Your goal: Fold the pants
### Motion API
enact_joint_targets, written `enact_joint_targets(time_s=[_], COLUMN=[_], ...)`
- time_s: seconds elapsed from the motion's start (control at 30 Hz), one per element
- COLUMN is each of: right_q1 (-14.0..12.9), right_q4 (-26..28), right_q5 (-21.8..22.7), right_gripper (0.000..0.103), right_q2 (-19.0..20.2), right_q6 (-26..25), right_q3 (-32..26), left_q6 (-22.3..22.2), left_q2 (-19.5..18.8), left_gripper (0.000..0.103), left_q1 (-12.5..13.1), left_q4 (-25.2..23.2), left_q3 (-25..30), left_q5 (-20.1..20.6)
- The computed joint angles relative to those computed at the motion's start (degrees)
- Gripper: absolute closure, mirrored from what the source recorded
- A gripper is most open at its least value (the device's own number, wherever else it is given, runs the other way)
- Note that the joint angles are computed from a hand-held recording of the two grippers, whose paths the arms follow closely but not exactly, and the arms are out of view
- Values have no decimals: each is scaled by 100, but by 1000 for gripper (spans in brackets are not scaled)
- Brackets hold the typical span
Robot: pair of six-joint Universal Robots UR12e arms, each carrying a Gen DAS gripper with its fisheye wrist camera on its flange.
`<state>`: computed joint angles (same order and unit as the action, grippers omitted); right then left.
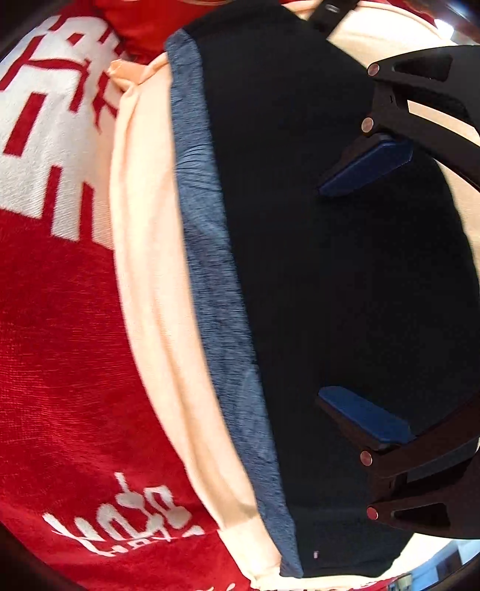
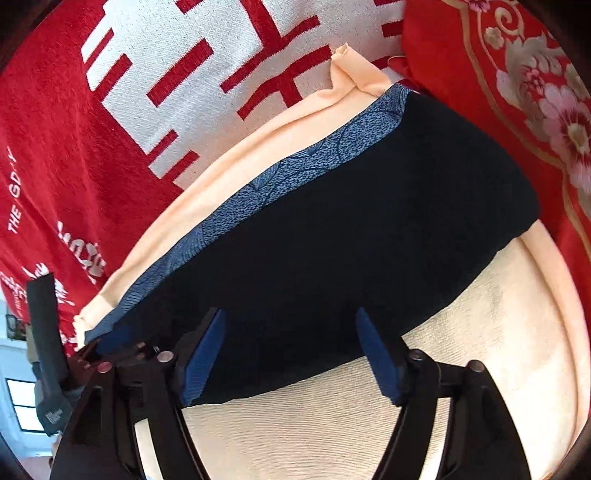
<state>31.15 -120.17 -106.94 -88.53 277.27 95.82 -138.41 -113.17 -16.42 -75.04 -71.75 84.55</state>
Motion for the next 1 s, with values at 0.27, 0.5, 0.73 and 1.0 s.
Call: enact_joint_targets(time_s=[0.27, 0.5, 0.73, 1.0], right_q1=[-63, 324, 455, 341], right_q4=[-879, -826, -943, -1910], right_q5=[176, -594, -1196, -1792], right_gripper=[24, 24, 35, 37], right_q2=[-132, -311, -572, -517], right_q6=[243, 1379, 2411, 1989], right_q3=[347, 507, 994, 1385], left_q6=[165, 58, -23, 84], left_q2=[273, 563, 495, 696], left_gripper=[0, 0, 0, 0], left_q1=[92, -31, -147, -56], left_q4=[-20, 138, 295, 649], left_q3=[-350, -727, -810, -1147], left_q5=[44, -111, -135, -353])
